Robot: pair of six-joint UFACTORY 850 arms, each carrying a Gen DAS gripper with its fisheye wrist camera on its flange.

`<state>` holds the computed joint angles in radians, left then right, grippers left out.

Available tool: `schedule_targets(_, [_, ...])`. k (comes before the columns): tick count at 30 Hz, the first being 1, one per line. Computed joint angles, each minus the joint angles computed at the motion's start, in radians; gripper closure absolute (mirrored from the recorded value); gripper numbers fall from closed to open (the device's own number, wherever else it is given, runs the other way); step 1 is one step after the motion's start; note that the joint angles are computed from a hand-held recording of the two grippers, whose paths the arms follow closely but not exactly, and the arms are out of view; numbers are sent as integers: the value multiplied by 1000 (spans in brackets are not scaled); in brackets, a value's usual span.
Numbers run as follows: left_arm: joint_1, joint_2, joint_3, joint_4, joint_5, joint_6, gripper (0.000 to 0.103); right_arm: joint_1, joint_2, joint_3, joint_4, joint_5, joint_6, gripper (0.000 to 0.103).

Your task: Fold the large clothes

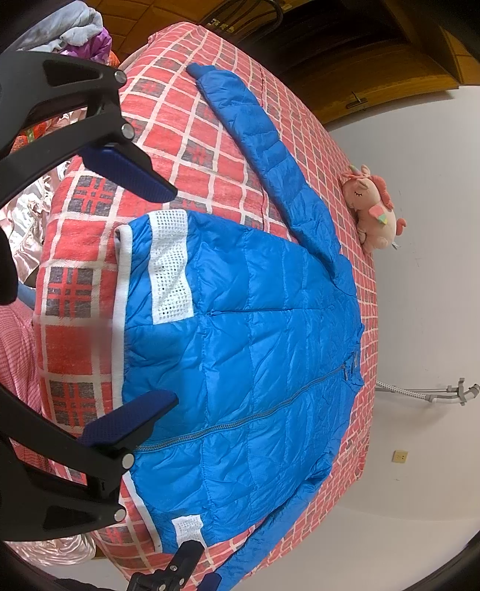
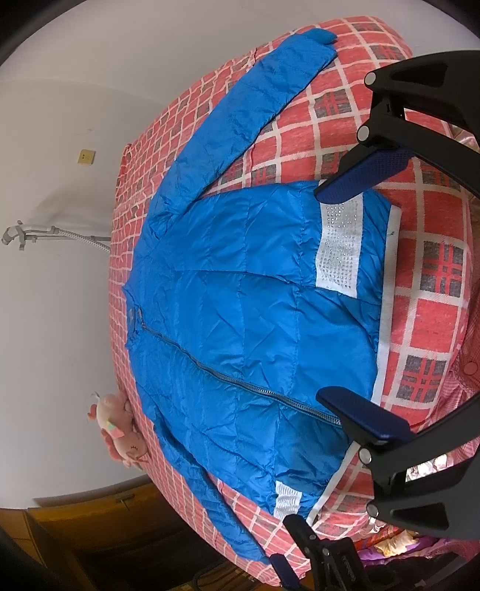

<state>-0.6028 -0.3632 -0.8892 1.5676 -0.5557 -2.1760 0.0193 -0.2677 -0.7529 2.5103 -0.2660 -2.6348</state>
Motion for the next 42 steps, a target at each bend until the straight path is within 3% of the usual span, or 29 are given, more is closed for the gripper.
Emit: schedule_targets(42, [-1, -1, 0, 0, -5, 0, 3, 4, 1, -5, -12, 5, 16, 4])
